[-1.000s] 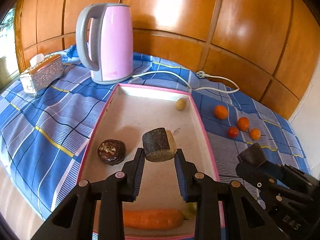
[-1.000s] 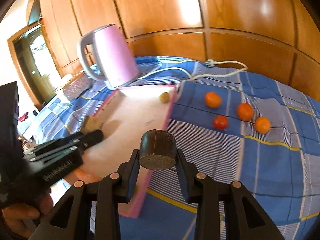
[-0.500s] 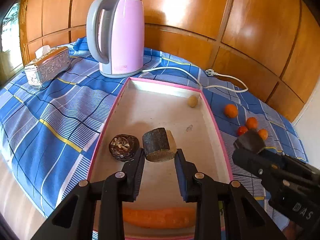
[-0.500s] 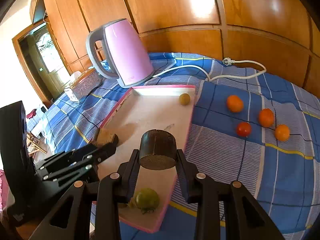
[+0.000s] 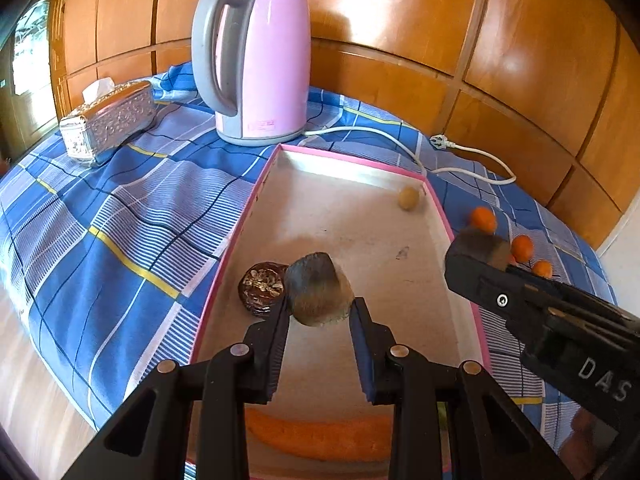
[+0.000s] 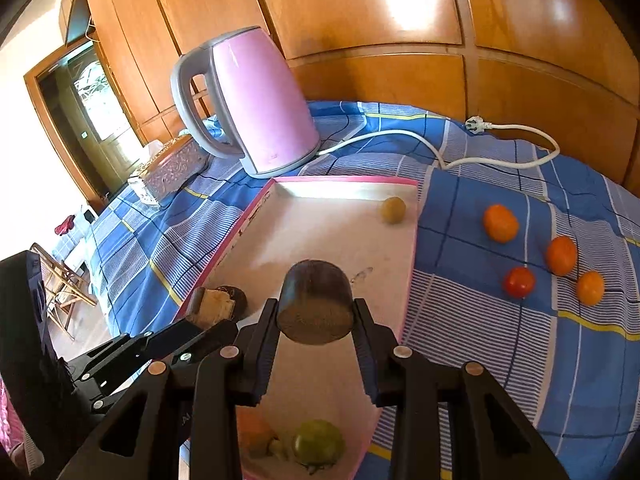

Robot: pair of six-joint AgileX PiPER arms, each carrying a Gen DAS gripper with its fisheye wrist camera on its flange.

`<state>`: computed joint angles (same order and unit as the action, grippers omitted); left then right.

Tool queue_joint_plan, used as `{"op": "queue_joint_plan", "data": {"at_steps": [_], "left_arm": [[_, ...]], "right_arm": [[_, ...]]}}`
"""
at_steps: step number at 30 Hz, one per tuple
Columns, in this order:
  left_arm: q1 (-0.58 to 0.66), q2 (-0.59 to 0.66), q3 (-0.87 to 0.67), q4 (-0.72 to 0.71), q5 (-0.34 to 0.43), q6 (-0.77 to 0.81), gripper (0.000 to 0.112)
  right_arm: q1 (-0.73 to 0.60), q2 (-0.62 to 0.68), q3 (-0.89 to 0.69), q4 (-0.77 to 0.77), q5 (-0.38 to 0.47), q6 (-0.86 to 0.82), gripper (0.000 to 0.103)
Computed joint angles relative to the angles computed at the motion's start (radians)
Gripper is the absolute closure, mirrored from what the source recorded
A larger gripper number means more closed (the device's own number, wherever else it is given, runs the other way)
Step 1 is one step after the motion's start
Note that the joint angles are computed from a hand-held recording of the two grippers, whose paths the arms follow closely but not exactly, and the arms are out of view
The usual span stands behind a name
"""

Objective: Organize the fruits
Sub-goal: 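Lower both root pieces into the tray and open both tools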

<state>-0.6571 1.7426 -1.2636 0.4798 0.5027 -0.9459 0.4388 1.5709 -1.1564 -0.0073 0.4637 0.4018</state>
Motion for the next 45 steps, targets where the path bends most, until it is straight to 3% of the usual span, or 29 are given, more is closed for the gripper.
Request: {"op": "queue_joint_plan", "data": {"at_steps": [9, 29, 45], "left_arm": [[-0.003, 0.002, 0.003, 0.02, 0.004, -0.024, 0.081], [-0.064, -0.031, 0.007, 0.116, 0.027, -0.098, 0.081], [-0.119, -0.007, -0.04, 0.106, 0.038, -0.049, 0.081]], "right_arm": [[0.008, -0.016, 0.05, 0.004, -0.02, 0.026, 0.066], [0.046, -0.12, 0.157, -0.267, -0.023, 0.337, 0.066], [0.008, -0.177, 0.23, -0.348, -0.015, 0.454, 0.066]]}}
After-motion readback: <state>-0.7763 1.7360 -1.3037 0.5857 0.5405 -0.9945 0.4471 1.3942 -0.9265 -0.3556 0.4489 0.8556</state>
